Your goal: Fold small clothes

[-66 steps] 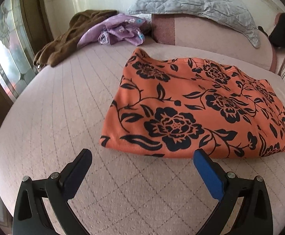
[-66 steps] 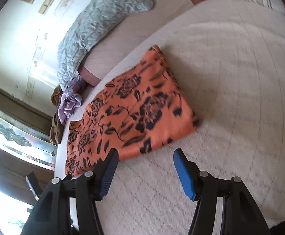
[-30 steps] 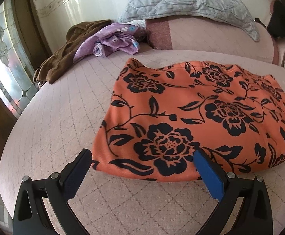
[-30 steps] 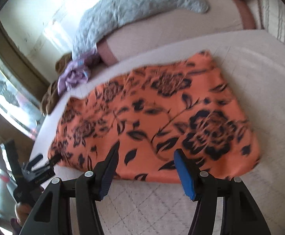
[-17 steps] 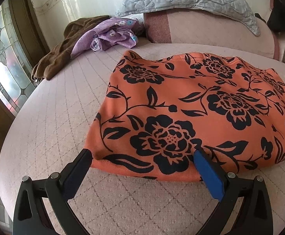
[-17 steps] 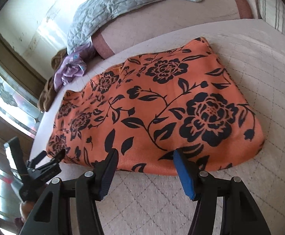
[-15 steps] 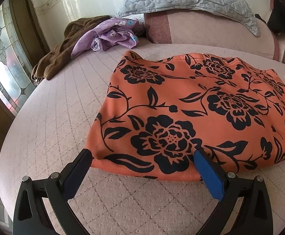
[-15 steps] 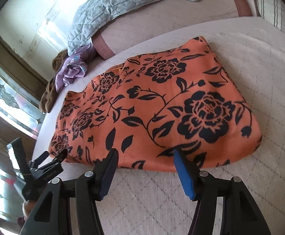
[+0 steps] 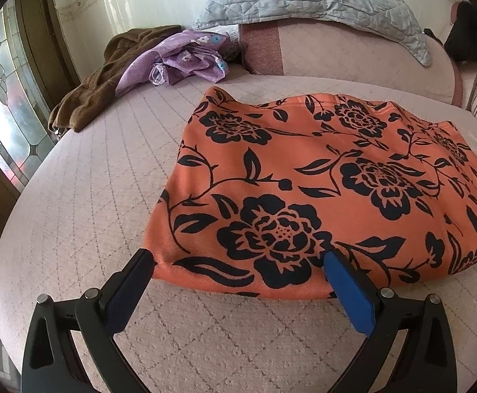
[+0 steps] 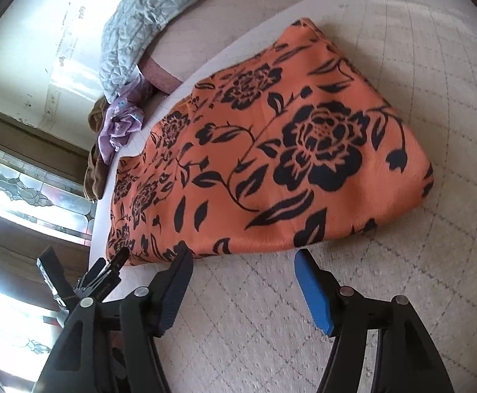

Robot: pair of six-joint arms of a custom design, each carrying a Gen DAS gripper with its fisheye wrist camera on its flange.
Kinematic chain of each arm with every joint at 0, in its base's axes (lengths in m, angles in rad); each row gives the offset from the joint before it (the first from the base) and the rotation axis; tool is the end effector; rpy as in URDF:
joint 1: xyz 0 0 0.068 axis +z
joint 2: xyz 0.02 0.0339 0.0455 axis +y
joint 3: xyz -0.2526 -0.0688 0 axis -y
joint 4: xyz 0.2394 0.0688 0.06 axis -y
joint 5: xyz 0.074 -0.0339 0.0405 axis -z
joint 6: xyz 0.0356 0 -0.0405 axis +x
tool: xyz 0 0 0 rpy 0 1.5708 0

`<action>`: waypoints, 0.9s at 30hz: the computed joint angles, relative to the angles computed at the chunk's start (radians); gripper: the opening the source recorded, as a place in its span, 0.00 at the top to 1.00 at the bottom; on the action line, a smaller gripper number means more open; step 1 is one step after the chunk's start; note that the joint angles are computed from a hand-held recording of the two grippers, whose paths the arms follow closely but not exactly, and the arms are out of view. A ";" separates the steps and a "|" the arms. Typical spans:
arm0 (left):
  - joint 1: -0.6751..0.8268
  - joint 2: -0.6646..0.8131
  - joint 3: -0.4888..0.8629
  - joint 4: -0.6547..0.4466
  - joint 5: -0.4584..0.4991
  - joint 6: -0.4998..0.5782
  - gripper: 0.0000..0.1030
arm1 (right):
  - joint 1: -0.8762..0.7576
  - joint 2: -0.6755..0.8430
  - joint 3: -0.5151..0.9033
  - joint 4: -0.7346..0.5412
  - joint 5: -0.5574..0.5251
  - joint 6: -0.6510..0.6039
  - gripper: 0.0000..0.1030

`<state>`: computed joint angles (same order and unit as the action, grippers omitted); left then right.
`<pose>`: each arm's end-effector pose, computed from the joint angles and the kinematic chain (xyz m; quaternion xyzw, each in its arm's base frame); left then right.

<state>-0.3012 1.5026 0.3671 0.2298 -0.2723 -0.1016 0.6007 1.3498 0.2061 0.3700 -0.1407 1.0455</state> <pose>0.2177 -0.0576 0.0885 0.0492 0.9362 0.0610 0.3426 0.1593 0.1152 0.0906 0.1762 0.9027 0.3279 0.2157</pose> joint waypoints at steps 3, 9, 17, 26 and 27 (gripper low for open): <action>-0.004 -0.007 0.000 -0.004 0.004 -0.002 0.00 | -0.002 0.023 0.006 0.012 -0.003 -0.006 0.34; 0.005 -0.038 -0.003 -0.016 0.016 -0.001 0.00 | 0.002 0.056 0.034 0.039 -0.037 -0.044 0.32; 0.152 -0.030 0.043 -0.063 0.027 -0.020 0.00 | 0.099 -0.062 0.066 0.009 0.063 -0.171 0.35; 0.160 0.115 0.087 -0.039 -0.045 -0.046 0.00 | -0.043 -0.023 0.079 -0.184 0.224 -0.054 0.48; 0.156 0.108 0.086 -0.045 -0.047 -0.041 0.00 | -0.047 0.010 0.080 -0.156 0.205 -0.048 0.48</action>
<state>-0.1449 1.6106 0.4533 0.1853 -0.3196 -0.1422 0.5538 1.3596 0.2863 0.2140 0.0645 0.9971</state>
